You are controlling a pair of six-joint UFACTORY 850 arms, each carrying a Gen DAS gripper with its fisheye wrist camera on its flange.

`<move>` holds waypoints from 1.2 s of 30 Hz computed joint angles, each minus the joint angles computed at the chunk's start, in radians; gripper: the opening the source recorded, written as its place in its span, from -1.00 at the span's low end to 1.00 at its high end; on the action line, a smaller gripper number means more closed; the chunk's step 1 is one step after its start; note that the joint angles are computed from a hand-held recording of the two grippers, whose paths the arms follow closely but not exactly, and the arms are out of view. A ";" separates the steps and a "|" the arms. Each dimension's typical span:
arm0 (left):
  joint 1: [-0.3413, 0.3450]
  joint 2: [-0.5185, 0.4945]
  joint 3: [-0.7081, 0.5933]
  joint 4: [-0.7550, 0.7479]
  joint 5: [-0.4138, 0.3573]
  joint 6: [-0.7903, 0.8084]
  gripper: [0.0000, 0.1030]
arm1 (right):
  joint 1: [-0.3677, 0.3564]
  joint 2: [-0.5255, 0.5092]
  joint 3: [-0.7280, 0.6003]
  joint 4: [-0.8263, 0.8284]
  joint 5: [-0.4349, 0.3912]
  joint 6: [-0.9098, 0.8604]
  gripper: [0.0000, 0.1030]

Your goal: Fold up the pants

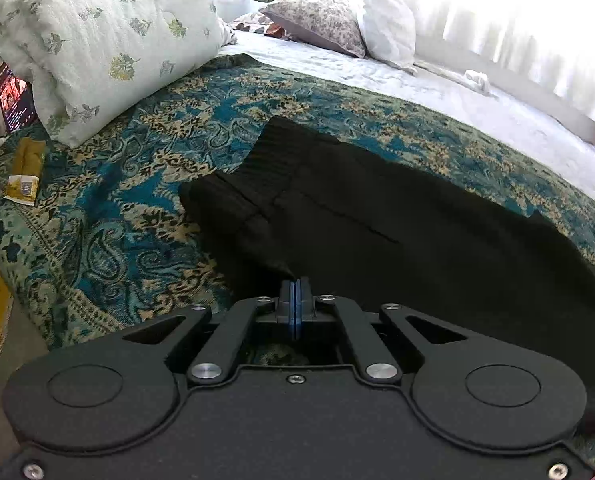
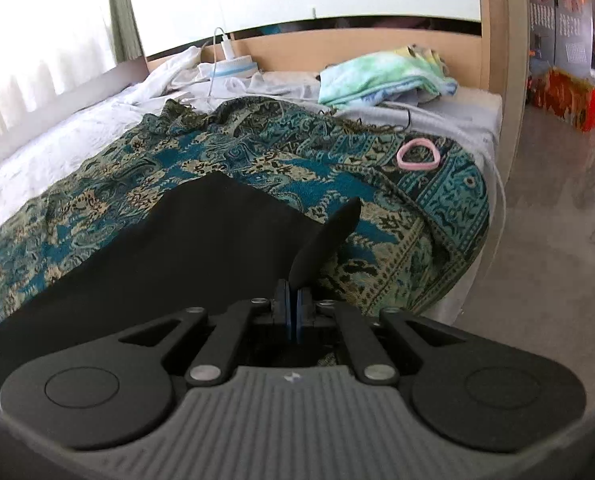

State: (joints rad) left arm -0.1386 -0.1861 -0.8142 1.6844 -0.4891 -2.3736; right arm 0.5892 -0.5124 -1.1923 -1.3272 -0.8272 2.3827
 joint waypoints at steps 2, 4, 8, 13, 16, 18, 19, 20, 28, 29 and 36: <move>0.002 -0.007 -0.001 -0.021 0.007 0.026 -0.97 | -0.004 -0.003 0.004 0.004 0.008 0.002 -0.92; 0.000 -0.013 0.002 -0.019 0.005 0.026 -0.96 | -0.003 -0.011 0.004 -0.005 0.004 0.005 -0.92; -0.002 -0.011 0.006 -0.013 0.000 0.033 -0.96 | 0.014 -0.024 -0.013 0.014 -0.043 -0.068 -0.89; 0.017 -0.001 0.014 -0.009 0.020 0.027 -0.94 | 0.016 -0.006 0.009 0.013 -0.069 -0.067 -0.84; 0.022 0.001 0.017 -0.002 0.027 0.032 -0.94 | 0.012 -0.010 0.006 0.037 -0.090 -0.101 -0.79; 0.019 -0.001 0.018 0.002 0.021 0.043 -0.94 | 0.005 -0.015 0.004 0.072 -0.101 -0.111 -0.38; 0.016 -0.002 0.018 0.002 0.016 0.050 -0.94 | 0.008 -0.022 -0.009 0.109 -0.143 -0.129 -0.35; 0.014 -0.003 0.018 0.003 0.011 0.059 -0.94 | 0.009 -0.026 -0.023 0.147 -0.177 -0.148 -0.28; -0.002 0.005 0.027 0.009 -0.014 0.115 -0.84 | 0.091 -0.003 -0.092 0.061 -0.207 -0.155 0.32; -0.014 0.013 0.033 0.004 -0.032 0.140 -0.71 | 0.100 -0.013 -0.120 0.046 -0.189 -0.171 0.34; -0.122 0.089 0.103 0.205 -0.187 0.083 0.19 | 0.108 -0.173 -0.438 0.061 0.202 -0.367 0.46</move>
State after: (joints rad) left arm -0.2608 -0.0974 -0.7115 1.8891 -0.6758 -2.2903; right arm 0.6972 -0.6851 -1.6305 -1.2667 -0.6251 2.0155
